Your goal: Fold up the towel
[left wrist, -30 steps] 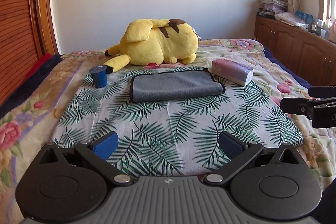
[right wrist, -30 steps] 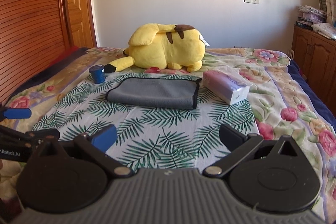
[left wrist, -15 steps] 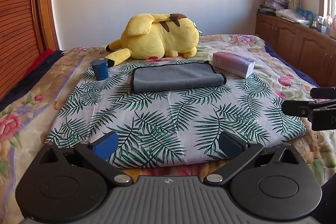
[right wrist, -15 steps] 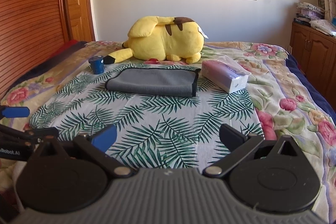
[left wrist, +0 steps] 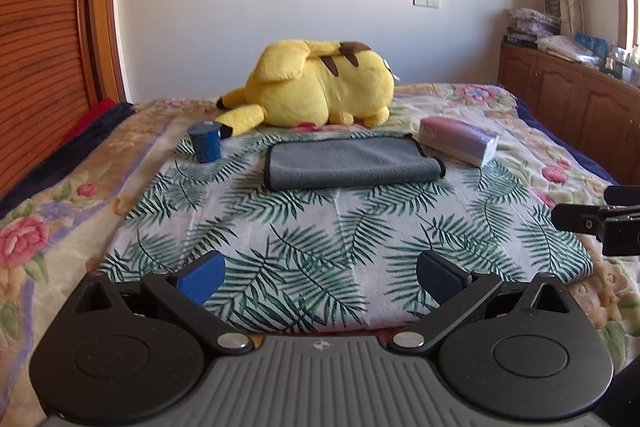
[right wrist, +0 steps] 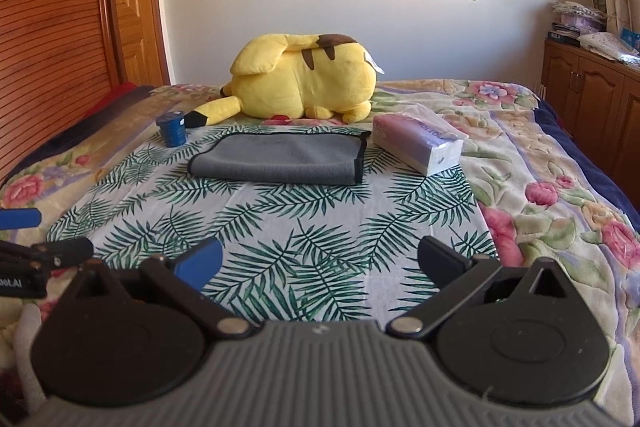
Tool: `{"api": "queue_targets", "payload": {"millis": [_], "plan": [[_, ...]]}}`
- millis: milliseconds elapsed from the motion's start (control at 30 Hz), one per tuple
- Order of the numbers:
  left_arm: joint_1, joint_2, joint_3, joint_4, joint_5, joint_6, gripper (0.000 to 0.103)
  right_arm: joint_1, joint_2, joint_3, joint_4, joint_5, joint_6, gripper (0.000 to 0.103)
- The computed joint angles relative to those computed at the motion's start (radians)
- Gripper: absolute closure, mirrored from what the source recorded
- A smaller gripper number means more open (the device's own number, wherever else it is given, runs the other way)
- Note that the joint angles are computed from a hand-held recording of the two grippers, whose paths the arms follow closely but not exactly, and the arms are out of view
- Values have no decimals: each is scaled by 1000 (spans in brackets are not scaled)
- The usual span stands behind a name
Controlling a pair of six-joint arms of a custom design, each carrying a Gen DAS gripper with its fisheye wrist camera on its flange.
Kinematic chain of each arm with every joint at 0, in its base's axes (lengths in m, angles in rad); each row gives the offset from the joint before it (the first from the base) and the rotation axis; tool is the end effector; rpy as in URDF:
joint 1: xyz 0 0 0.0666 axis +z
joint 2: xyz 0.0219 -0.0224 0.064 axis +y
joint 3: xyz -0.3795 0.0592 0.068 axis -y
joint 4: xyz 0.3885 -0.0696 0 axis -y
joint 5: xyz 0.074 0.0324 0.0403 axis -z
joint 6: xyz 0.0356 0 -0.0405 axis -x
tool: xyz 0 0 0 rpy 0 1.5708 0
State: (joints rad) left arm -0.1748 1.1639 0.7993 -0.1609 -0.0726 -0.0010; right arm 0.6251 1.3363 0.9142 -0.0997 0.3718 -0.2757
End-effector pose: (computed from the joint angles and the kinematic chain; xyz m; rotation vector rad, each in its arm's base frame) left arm 0.3862 -0.0660 0.3124 0.1402 2.0902 -0.0289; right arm 0.3703 0.2508 0.3028 -0.1364 2.0535 0.1689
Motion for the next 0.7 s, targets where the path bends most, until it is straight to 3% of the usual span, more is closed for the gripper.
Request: {"api": "queue_targets", "payload": {"millis": [700], "plan": [[-6, -53, -49, 119, -53, -14, 16, 14, -27, -46, 129, 73, 46, 0]]}}
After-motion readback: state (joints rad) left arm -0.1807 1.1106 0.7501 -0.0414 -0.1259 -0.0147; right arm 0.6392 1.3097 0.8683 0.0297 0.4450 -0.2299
